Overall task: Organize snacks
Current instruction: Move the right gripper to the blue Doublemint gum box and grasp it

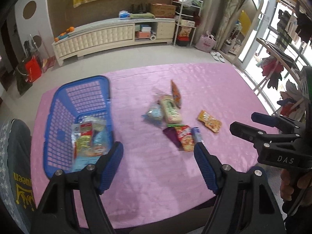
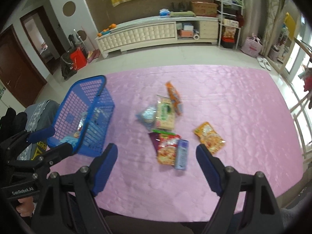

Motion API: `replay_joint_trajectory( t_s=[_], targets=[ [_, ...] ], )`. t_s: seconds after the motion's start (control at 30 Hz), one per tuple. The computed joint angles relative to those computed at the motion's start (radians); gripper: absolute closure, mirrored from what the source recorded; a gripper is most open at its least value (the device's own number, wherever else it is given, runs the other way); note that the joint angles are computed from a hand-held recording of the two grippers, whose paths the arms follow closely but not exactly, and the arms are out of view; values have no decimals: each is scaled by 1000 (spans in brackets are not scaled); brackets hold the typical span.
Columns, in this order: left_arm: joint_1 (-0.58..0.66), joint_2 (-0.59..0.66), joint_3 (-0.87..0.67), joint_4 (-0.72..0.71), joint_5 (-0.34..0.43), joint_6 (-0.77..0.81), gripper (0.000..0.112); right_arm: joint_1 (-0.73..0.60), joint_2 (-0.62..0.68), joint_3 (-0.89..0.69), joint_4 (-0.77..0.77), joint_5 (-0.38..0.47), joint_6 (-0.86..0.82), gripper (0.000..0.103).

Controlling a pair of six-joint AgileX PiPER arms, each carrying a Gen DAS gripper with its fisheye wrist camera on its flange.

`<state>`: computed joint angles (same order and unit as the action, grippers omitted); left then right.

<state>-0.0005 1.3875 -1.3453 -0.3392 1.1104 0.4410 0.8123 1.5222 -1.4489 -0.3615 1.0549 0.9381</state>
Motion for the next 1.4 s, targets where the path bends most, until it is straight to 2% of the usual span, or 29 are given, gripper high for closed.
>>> replay_joint_trajectory(
  t_s=[0.2,0.37,0.7,1.03,1.4],
  targets=[
    [-181,15,33,88,-58,-136,39,-85,-105,150,45,-55,-37,17],
    [-281,60,44,140,-92,-218,39,-179,-154,250,118,-124,-118,17],
    [-410,216,20,236,-150,-381,39,-373,-127,378,283,-247,-350,17],
    [-409,343,-1,286,-165,-436,39,-493,-24,418,452,-340,-565,17],
    [-325,407,-9,254,-194,-393,39,-484,131,343,626,-367,-694,17]
  ],
)
